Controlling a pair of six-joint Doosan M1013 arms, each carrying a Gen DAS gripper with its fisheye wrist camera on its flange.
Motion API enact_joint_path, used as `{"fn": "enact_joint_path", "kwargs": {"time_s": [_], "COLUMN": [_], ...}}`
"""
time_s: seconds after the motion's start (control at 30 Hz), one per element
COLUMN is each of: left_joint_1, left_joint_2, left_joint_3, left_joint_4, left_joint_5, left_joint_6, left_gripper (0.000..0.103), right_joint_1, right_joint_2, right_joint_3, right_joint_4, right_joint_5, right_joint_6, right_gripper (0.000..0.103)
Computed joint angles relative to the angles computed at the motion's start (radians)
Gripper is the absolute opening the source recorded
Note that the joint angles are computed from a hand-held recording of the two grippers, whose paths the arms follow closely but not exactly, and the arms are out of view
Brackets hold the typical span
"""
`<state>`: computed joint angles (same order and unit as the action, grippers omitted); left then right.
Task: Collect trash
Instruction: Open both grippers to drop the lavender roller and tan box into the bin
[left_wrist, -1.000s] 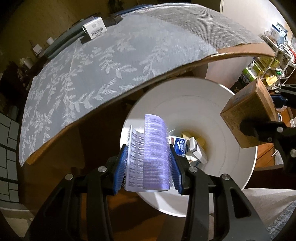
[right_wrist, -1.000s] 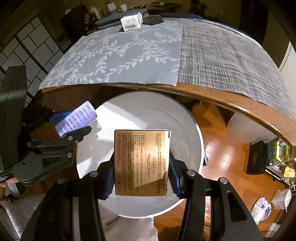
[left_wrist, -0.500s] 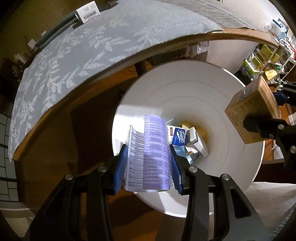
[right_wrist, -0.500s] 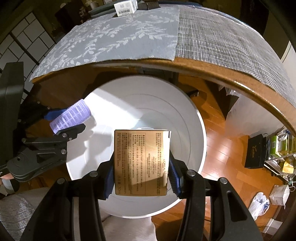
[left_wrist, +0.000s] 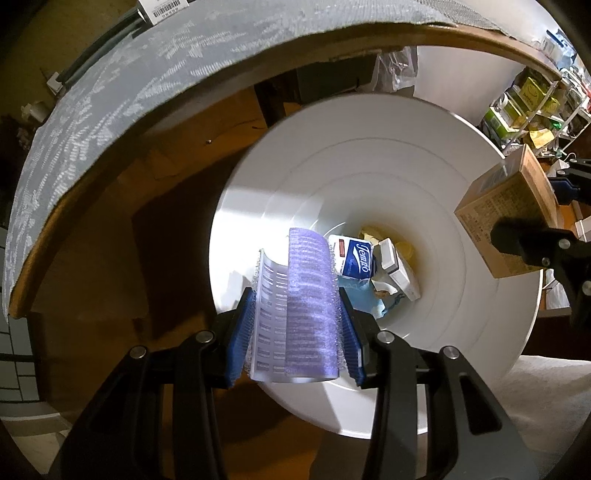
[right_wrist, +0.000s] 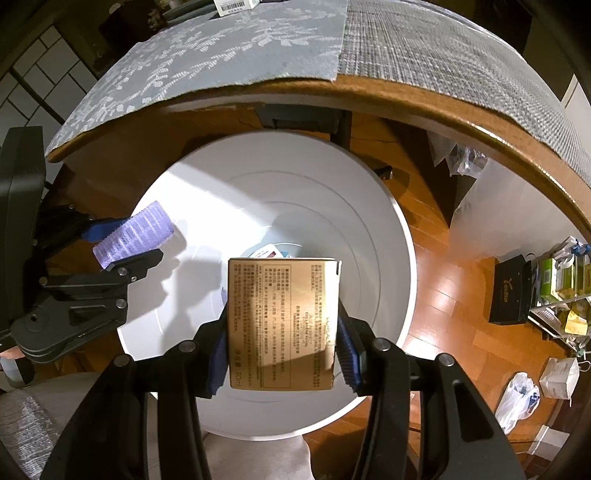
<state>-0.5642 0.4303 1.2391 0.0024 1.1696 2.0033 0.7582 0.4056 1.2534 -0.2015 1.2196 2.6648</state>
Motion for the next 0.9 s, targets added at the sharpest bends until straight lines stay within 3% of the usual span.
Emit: {"fn": "enact_joint_path", "kwargs": {"time_s": [0.7,0.77,0.8,0.83,0.9], "left_joint_1": [0.0,0.0,-0.002,-0.003,0.0], "left_joint_2": [0.041,0.044,0.043,0.04,0.029], "left_joint_3": [-0.034,-0.038,-0.037,-0.033,-0.027], "left_joint_4": [0.011,0.015,0.023,0.032,0.027], "left_joint_5": [0.055,0.063,0.059,0.045,0.033], "left_joint_6": [0.004,0.009,0.009,0.008,0.027], "left_gripper": [0.045,0.051,0.065,0.072,0.072], "right_joint_1": [-0.021,-0.024,-0.025,-0.023,-0.017], "right_joint_2": [0.01,0.011,0.011,0.01,0.003], "right_joint_3": [0.014,0.014,0.014,0.013,0.013], "right_joint_4": [0.045,0.054,0.058,0.047,0.024], "right_joint_5": [0.0,0.003,0.003,0.01,0.016], "right_joint_6": [-0.009,-0.017,-0.021,-0.015,-0.003], "right_gripper": [0.048,0.051,0.061,0.067,0.071]}}
